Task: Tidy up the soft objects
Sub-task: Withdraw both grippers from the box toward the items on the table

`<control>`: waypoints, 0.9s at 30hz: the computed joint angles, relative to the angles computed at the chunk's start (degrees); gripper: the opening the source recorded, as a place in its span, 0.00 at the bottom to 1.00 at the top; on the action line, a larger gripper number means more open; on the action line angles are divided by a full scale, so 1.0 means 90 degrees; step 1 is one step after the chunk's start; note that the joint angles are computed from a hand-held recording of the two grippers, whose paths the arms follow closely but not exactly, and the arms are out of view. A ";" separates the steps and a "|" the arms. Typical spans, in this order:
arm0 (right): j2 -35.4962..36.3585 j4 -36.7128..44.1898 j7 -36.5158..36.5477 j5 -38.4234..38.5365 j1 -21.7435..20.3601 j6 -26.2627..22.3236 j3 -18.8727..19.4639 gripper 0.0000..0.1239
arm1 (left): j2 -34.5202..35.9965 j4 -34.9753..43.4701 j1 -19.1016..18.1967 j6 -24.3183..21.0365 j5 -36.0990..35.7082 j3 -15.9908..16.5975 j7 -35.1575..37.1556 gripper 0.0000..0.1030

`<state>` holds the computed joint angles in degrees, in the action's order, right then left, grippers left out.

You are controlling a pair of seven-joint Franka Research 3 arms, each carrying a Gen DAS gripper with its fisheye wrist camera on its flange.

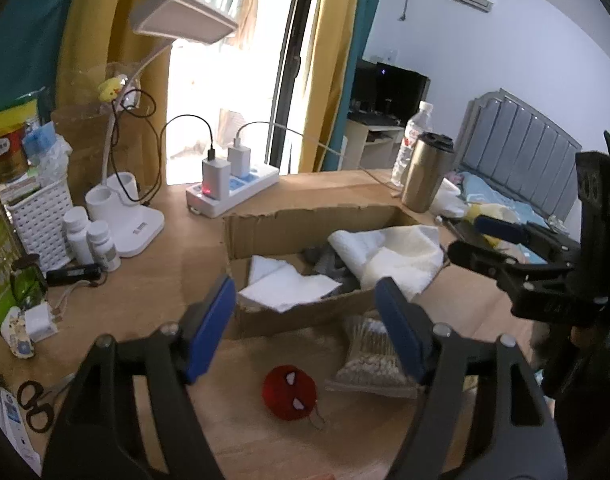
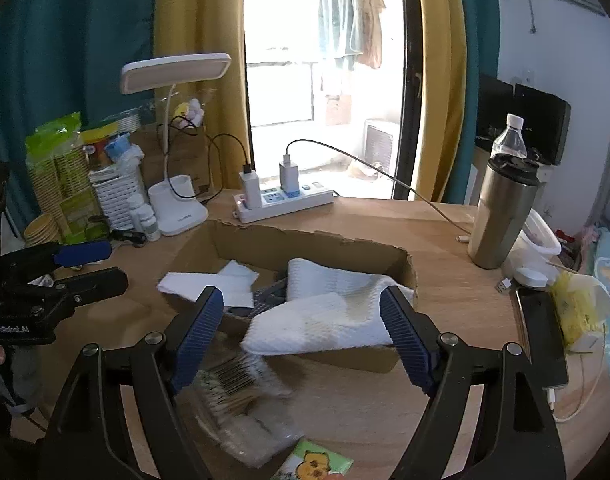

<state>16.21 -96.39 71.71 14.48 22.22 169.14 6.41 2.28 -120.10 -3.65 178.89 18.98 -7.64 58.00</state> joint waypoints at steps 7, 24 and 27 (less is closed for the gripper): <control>-0.0327 -0.0429 0.0005 -0.0053 0.0095 0.0115 0.0027 0.67 | -0.0290 -0.0374 0.0041 0.0154 0.0305 0.0032 -0.0444 0.72; -0.0703 -0.1210 0.0060 -0.0012 0.0164 0.0092 0.0127 0.67 | -0.0590 -0.0977 0.0044 0.0175 0.0063 -0.0057 -0.0394 0.72; -0.0708 -0.1276 -0.0037 0.0100 0.0133 0.0042 0.0168 0.67 | -0.0583 -0.1003 0.0045 0.0105 0.0082 -0.0083 -0.0439 0.72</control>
<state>9.83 -107.88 71.38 15.38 23.42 169.53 7.92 -2.97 -129.13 -3.24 179.83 19.72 -8.38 54.05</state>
